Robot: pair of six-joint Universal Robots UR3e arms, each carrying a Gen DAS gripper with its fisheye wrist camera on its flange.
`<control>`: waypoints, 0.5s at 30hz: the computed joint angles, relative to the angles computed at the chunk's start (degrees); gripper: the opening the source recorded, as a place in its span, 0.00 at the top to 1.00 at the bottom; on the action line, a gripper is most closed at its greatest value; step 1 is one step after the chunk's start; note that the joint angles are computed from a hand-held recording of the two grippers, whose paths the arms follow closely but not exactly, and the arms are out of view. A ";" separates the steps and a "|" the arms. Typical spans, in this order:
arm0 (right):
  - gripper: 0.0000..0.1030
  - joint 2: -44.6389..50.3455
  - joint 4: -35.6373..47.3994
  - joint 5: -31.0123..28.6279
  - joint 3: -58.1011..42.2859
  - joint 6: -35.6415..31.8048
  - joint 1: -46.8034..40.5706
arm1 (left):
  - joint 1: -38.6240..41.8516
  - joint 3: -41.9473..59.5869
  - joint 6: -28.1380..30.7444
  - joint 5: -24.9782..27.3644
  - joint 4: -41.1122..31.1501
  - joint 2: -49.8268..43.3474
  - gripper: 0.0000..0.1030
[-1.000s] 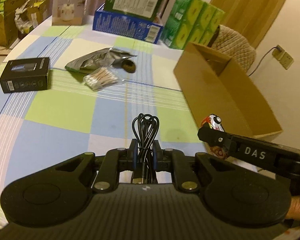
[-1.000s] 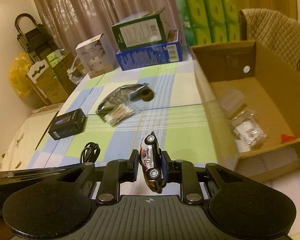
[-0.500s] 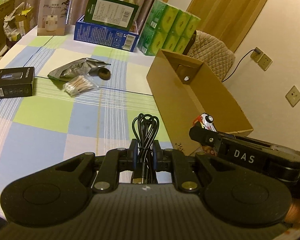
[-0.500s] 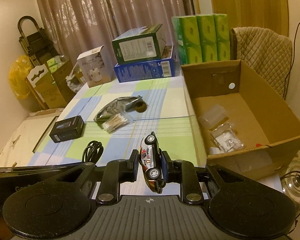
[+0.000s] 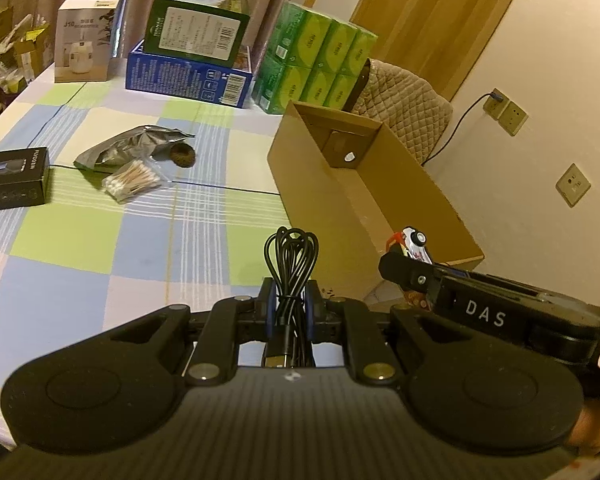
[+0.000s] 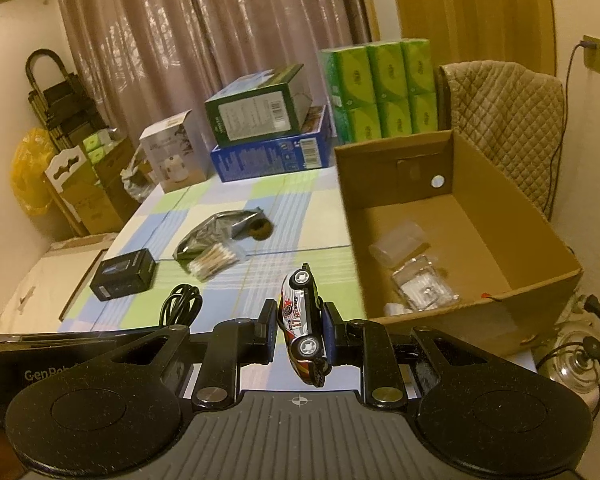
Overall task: Organize objects
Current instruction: 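Carry the cable and toy car over the cardboard box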
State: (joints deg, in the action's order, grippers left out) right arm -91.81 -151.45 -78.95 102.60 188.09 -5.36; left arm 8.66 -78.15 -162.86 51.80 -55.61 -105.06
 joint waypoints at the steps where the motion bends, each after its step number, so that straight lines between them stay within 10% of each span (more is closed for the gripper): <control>1: 0.81 -0.53 0.04 0.37 0.40 -0.19 -0.69 | -0.38 0.24 -0.11 0.15 -0.08 -0.07 0.89; 15: 0.81 -6.59 1.54 4.57 3.35 -2.57 -11.77 | -7.01 10.62 -2.68 1.04 -2.48 -5.87 0.89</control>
